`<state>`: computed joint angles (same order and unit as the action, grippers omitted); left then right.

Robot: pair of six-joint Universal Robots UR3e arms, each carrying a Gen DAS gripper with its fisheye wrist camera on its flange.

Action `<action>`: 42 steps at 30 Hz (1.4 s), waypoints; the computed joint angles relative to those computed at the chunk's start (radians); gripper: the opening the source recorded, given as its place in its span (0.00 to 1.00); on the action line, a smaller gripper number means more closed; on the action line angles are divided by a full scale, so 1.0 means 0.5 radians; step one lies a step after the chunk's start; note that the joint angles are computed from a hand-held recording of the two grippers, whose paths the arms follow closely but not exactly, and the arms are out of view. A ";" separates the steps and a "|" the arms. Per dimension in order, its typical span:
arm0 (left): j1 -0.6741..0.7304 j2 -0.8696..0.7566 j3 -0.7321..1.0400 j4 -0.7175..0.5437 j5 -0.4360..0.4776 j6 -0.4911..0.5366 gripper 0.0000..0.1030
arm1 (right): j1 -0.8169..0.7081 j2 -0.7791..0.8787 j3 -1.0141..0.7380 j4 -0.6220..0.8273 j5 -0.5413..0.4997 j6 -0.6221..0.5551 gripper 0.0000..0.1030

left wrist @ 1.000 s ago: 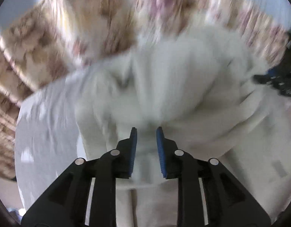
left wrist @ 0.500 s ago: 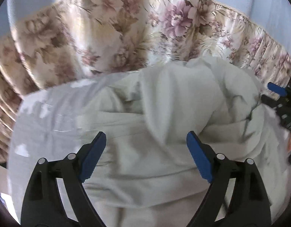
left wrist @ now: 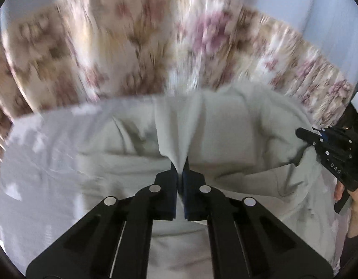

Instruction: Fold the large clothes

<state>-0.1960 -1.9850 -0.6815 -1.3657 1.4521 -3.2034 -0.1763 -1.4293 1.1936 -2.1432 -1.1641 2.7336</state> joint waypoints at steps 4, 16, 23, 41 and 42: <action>0.052 0.249 -0.152 -0.074 0.049 0.128 0.01 | -0.022 -0.261 0.203 0.132 0.190 -0.103 0.06; -0.002 0.603 -1.256 0.450 0.238 0.185 0.37 | -0.076 -0.491 0.765 0.001 -0.027 -0.234 0.45; -0.047 0.674 -1.122 0.463 0.445 0.136 0.82 | -0.192 -0.541 0.633 -0.065 0.035 -0.226 0.54; -0.117 -0.060 -0.509 0.276 0.809 0.091 0.84 | 0.076 0.063 0.523 -0.311 -0.273 -0.022 0.53; -0.099 -0.006 -0.539 0.275 0.776 0.075 0.84 | 0.045 0.041 0.508 -0.245 -0.218 -0.023 0.53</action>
